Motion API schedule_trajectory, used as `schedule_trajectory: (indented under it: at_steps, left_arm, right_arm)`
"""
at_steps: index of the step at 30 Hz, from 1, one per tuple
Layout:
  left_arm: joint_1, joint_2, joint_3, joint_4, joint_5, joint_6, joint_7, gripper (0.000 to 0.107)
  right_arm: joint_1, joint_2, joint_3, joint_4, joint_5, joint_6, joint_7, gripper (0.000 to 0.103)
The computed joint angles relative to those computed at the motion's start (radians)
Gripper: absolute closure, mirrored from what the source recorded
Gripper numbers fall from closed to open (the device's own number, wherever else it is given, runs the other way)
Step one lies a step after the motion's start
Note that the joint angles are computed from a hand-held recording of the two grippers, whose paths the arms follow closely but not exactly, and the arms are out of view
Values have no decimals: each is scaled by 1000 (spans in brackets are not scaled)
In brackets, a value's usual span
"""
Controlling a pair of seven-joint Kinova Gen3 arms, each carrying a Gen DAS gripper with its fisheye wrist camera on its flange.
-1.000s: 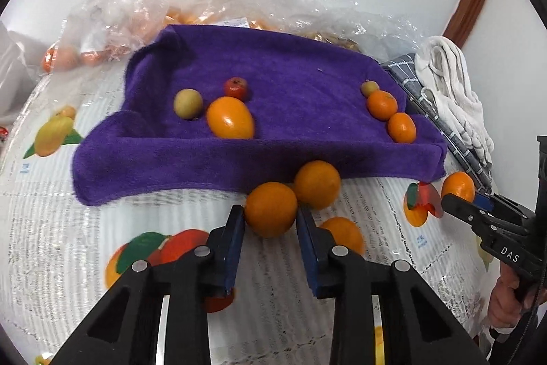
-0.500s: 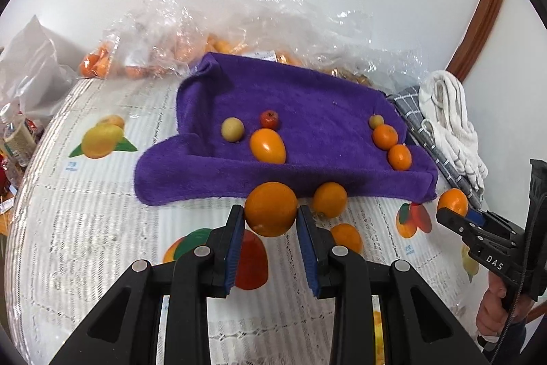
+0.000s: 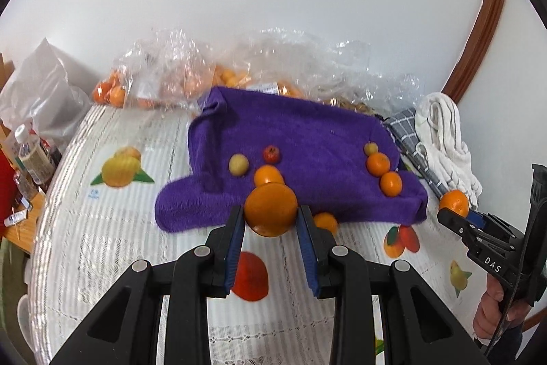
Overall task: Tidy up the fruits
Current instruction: 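Carry the large orange with the right tool while the left tool carries the mandarin over the towel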
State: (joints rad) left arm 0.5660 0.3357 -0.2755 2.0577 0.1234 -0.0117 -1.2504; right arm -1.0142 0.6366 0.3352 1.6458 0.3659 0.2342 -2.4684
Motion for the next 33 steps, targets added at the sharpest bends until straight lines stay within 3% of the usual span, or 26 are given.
schedule_trajectory:
  at_steps: [4, 9, 13, 20, 24, 27, 33]
  left_arm:
    - [68, -9, -81, -33, -9, 27, 6, 78]
    - [106, -6, -135, -78, -53, 60, 54, 78]
    - [34, -10, -63, -94, -87, 56, 76, 78]
    - [23, 19, -71, -169, -137, 88, 115, 78]
    - [-75, 40, 28, -222, -155, 105, 116, 78]
    - [-79, 63, 30, -261, -172, 119, 128, 78]
    - [-184, 135, 138, -328, -169, 143, 110, 78]
  right_arm:
    - [5, -2, 6, -31, 9, 15, 1, 62]
    - [23, 4, 2, -78, 26, 39, -9, 62]
    - [42, 15, -9, -118, 39, 48, -17, 62]
    - [88, 45, -46, -194, 45, 73, -9, 62]
    - [121, 74, -76, -262, 45, 100, 17, 62]
    - [146, 97, -101, -310, 42, 120, 41, 62]
    - [189, 139, -146, -362, 13, 146, 75, 62]
